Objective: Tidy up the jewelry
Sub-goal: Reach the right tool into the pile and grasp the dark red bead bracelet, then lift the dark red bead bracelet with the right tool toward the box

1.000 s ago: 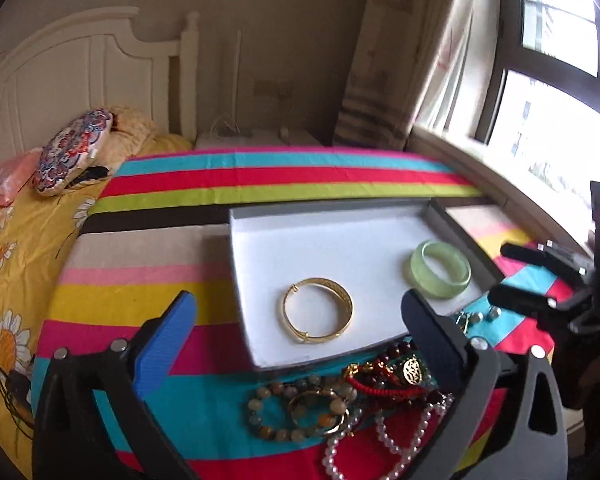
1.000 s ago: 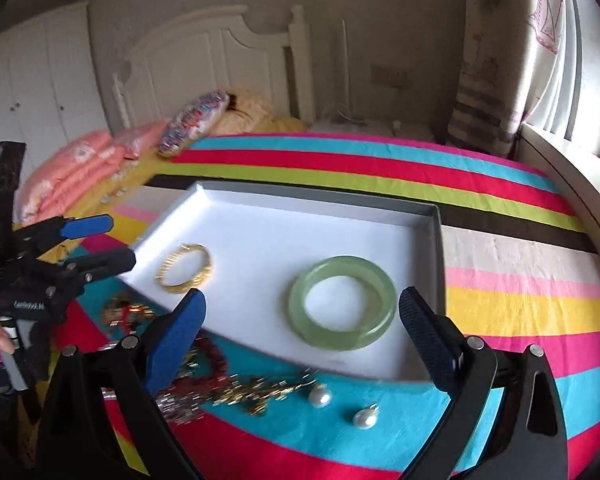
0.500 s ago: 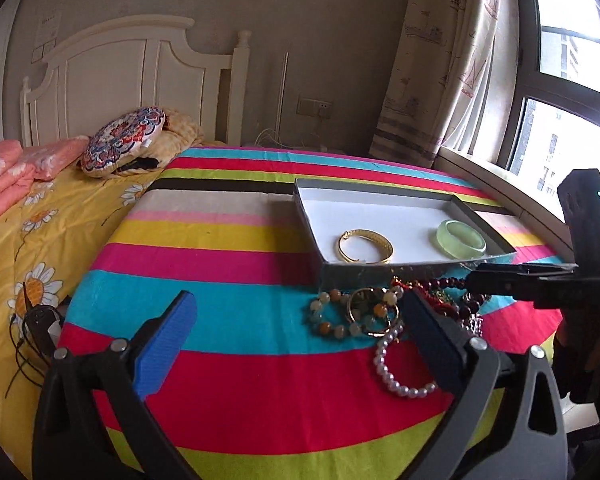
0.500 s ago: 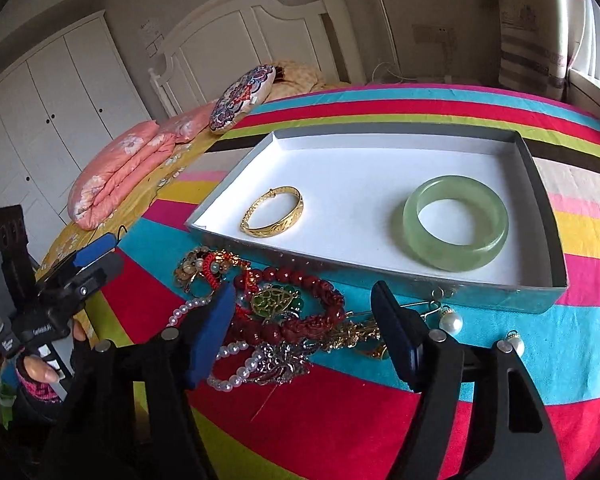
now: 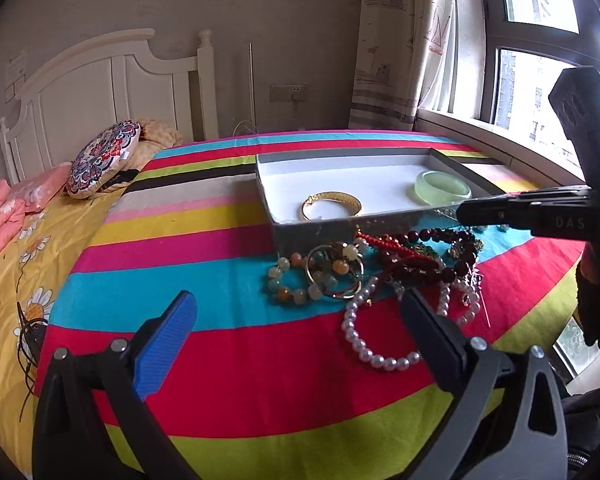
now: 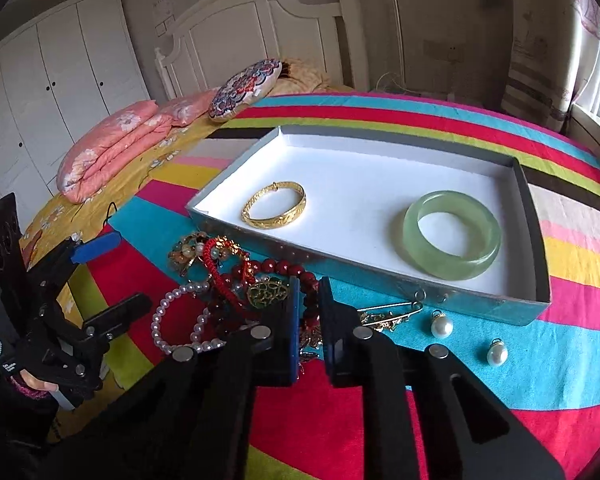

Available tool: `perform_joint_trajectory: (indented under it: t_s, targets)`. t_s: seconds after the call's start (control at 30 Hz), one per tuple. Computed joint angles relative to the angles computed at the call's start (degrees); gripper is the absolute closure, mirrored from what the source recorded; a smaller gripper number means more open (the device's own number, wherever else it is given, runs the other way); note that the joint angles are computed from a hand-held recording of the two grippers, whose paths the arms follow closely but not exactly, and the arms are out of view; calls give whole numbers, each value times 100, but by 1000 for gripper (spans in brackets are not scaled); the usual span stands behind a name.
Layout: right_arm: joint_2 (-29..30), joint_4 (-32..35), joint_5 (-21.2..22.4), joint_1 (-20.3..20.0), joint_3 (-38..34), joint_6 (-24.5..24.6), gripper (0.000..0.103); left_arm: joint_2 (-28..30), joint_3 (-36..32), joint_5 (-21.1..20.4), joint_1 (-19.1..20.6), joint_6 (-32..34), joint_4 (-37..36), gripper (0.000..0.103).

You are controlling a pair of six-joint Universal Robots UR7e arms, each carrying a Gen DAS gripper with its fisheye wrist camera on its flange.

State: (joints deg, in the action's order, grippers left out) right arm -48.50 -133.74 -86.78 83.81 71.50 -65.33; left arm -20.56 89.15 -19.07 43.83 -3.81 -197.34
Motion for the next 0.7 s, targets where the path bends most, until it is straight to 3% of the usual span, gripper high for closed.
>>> perform_joint_trajectory:
  t_s: [0.23, 0.3, 0.43, 0.63, 0.7]
  targets:
    - [-196, 188, 329, -54, 72, 34, 90, 107, -168, -67, -9, 71, 197, 2]
    - [-144, 364, 191, -46, -48, 123, 89, 147, -232, -45, -12, 136, 234, 2]
    - [182, 956, -136, -41, -608, 750, 89, 154, -240, -31, -2, 93, 338, 2]
    - [592, 1438, -689, 180, -1247, 759, 88, 86, -112, 38, -10, -34, 388, 2]
    - [747, 1807, -800, 234, -1553, 760, 74, 69, -69, 61, -17, -51, 356, 2]
